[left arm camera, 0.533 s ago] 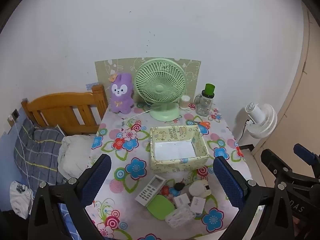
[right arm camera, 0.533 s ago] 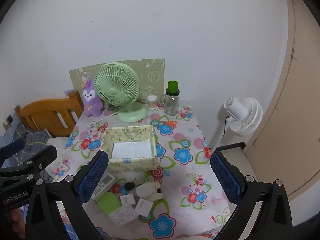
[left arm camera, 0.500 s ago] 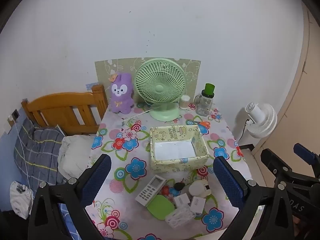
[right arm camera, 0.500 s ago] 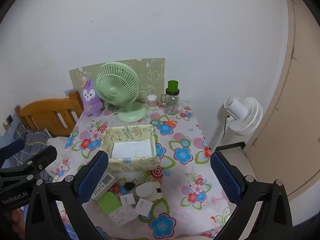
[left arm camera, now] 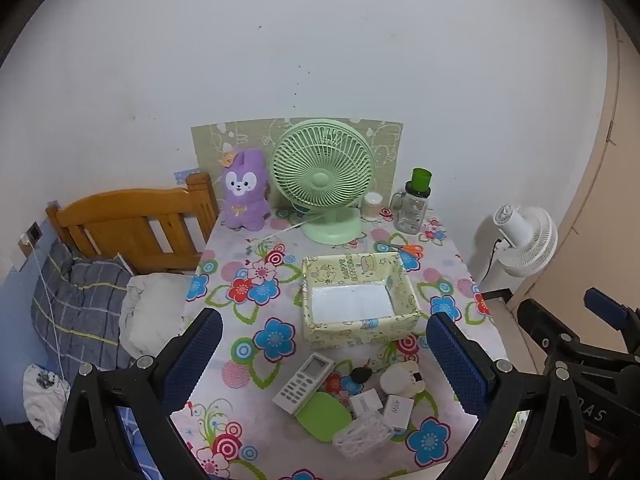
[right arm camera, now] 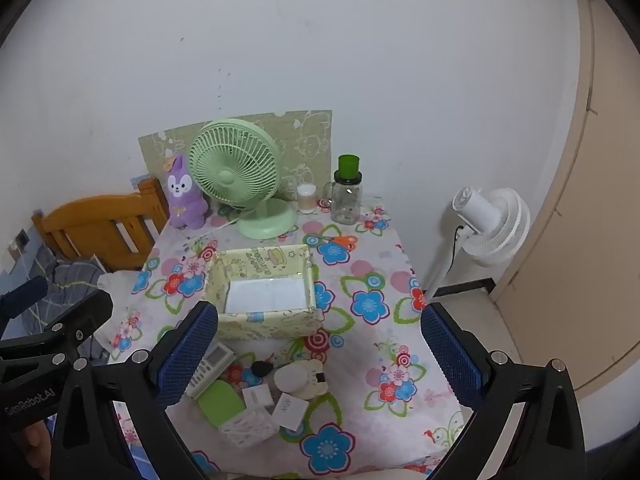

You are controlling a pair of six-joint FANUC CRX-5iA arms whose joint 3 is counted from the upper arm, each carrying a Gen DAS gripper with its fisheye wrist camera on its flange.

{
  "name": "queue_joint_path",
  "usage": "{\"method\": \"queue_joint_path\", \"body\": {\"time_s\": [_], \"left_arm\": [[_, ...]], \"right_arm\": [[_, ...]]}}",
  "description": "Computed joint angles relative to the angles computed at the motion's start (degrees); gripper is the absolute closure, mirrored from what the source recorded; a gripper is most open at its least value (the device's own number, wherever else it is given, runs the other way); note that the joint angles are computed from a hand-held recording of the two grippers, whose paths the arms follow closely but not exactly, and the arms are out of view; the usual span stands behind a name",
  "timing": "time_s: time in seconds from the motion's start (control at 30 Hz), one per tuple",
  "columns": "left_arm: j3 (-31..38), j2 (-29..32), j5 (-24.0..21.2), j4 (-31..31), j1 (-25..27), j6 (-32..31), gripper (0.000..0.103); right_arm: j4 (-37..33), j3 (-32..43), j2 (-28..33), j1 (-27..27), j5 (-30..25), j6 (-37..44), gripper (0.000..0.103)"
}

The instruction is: Organize rigid objects

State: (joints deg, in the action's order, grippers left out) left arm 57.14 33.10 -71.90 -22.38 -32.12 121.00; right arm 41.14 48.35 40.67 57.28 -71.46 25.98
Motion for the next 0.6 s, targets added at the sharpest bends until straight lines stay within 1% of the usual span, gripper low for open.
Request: {"method": "queue_joint_path", "body": {"time_s": [0.17,0.2,0.4,0.43,0.6], "left_arm": [[0.97,0.46,-0.96,-1.21,-0.34,0.25,0.0],[0.82,0.4,-0.84,-1.18,-0.33,0.34,0.0],[0.07,-0.03,-0.17,-1.13,-0.37,0.71,0.0],[0.08,-0.03,-0.09,-1.17,-0.39,0.71,0.0],[-0.2,-0.05,0.32,-0.54,-0.23,0.54,0.0]], "right_arm": [[-0.17,0.13,0.08,-0.16,-0.11,0.39,0.0],[-0.34,1.0,0.48,-0.16,-0.49,0.75,0.0],[0.42,-0.02,0.24,-0.15,0.17,0.1,0.0],[0.31,0.9,0.69,-0.16,-0.24,0.54,0.0],[0.73,0.54,0.56,-0.23,-0.35,0.31,0.0]]}}
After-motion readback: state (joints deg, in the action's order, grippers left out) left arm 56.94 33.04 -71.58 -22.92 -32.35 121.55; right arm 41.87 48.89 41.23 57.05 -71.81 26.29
